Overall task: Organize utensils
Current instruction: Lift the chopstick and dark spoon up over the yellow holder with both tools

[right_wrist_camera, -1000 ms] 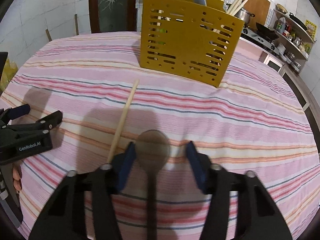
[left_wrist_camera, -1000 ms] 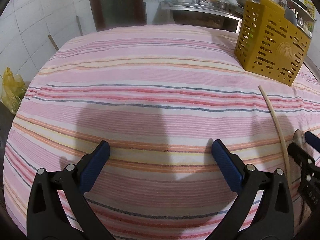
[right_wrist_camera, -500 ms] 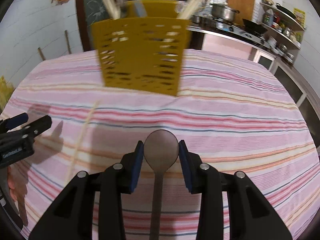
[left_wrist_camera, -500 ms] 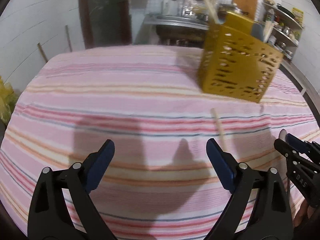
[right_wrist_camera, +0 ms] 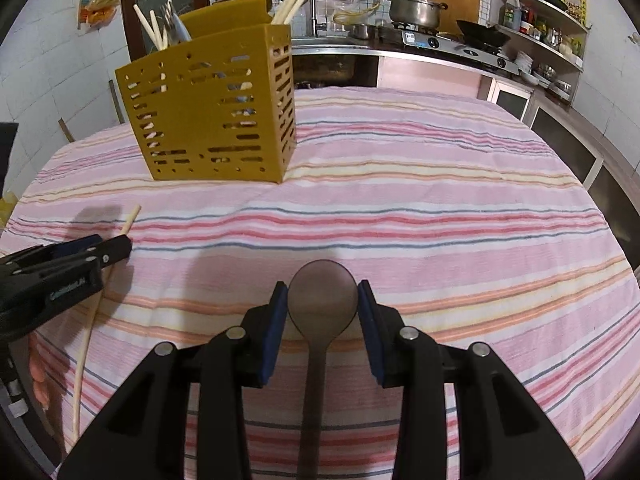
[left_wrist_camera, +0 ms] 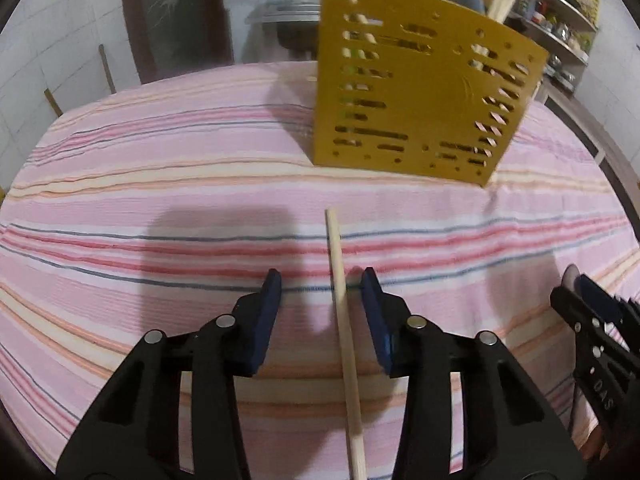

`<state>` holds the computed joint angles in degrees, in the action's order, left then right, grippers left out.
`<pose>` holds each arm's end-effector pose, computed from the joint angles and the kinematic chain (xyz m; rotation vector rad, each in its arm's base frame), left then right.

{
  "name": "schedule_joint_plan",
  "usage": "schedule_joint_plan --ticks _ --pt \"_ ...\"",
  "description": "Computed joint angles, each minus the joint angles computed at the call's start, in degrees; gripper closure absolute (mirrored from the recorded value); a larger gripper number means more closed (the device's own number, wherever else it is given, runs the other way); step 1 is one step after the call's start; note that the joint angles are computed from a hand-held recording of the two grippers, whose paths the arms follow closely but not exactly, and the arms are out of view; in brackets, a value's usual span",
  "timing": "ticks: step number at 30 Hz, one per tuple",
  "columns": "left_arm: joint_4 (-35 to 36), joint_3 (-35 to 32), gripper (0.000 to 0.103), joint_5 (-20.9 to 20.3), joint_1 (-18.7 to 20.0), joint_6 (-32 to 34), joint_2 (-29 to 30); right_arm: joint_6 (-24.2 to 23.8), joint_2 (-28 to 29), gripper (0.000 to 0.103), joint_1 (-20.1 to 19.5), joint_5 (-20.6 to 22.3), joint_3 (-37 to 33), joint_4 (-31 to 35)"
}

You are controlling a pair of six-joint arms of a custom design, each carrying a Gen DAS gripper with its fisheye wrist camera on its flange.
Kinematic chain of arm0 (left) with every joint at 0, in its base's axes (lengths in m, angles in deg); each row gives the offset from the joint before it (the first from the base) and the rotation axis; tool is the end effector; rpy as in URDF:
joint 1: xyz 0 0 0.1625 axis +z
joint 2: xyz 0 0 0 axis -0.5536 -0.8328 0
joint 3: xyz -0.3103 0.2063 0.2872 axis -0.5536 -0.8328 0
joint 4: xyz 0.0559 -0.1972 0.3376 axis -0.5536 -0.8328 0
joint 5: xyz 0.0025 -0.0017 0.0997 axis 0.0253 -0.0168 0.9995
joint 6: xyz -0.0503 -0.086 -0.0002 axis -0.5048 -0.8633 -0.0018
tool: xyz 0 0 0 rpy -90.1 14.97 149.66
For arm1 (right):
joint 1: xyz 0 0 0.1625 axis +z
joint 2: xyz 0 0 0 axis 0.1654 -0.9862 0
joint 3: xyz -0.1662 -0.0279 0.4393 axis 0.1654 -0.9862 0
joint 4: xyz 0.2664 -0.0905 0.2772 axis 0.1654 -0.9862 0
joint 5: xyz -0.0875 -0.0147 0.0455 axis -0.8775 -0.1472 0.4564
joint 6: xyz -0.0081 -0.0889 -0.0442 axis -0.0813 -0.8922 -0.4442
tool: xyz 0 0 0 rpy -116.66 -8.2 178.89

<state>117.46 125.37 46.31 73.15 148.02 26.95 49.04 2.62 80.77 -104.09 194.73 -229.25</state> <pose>-0.3830 -0.5727 -0.0562 0.7451 2.4016 -0.5383 0.0665 -0.4547 0.3039 -0.1099 -2.0926 1.0030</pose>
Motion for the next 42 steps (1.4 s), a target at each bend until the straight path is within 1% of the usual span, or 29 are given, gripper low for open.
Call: schedule_joint_plan --ticks 1,3,4,5,8,11,14,16,19,24,27,30,33,38,42 --pt "0.6 -0.7 0.070 0.1 0.1 0.1 0.3 -0.2 0.0 0.067 0.1 0.0 -0.1 0.0" --pt "2.4 -3.0 0.095 0.3 0.3 1.0 1.3 -0.2 -0.1 0.067 0.2 0.4 -0.3 0.0" --pt "4.0 -5.0 0.097 1.0 0.5 1.5 2.2 0.0 -0.2 0.067 0.3 0.7 -0.3 -0.1" --pt "5.1 -6.4 0.097 1.1 0.6 1.5 2.8 0.0 -0.2 0.067 0.4 0.8 -0.3 -0.2" --pt "5.1 -7.4 0.097 1.1 0.7 2.2 3.3 -0.6 0.0 0.067 0.8 0.6 -0.3 -1.1" --pt "3.1 -5.8 0.098 0.4 0.4 3.2 2.6 -0.2 -0.3 0.067 0.9 0.8 -0.2 -1.1" --pt "-1.5 -1.0 0.098 0.3 -0.2 4.2 -0.4 -0.4 -0.4 0.067 1.3 0.7 -0.2 -1.8" --pt "-6.4 3.9 0.098 0.5 -0.7 5.3 -3.7 -0.4 -0.5 0.067 1.8 1.1 -0.2 -2.8" --pt "-13.4 10.8 0.098 0.4 -1.6 6.3 -8.6 -1.5 -0.3 0.067 2.8 1.7 0.2 -6.1" --pt "-23.3 19.8 0.098 -1.8 -3.5 9.4 -15.0 -5.2 1.6 0.067 5.1 2.5 0.7 -13.7" --pt "-30.1 25.9 0.098 -2.4 -4.6 11.2 -19.2 -7.5 2.6 0.067 6.2 3.1 1.4 -18.8" --pt "-35.9 30.7 0.098 -3.3 -5.6 13.5 -22.2 -9.8 3.6 0.067 6.9 3.7 2.0 -23.8" --pt "-42.1 36.0 0.098 -5.2 -7.1 15.7 -25.0 -10.6 4.1 0.067 7.3 4.3 2.7 -27.1" --pt "-49.4 41.4 0.098 -7.2 -9.0 19.9 -27.7 -12.5 5.8 0.067 8.2 3.8 3.2 -31.7" --pt "-52.2 43.7 0.098 -7.4 -9.6 21.1 -29.0 -13.5 6.8 0.067 8.9 3.3 3.3 -33.7"
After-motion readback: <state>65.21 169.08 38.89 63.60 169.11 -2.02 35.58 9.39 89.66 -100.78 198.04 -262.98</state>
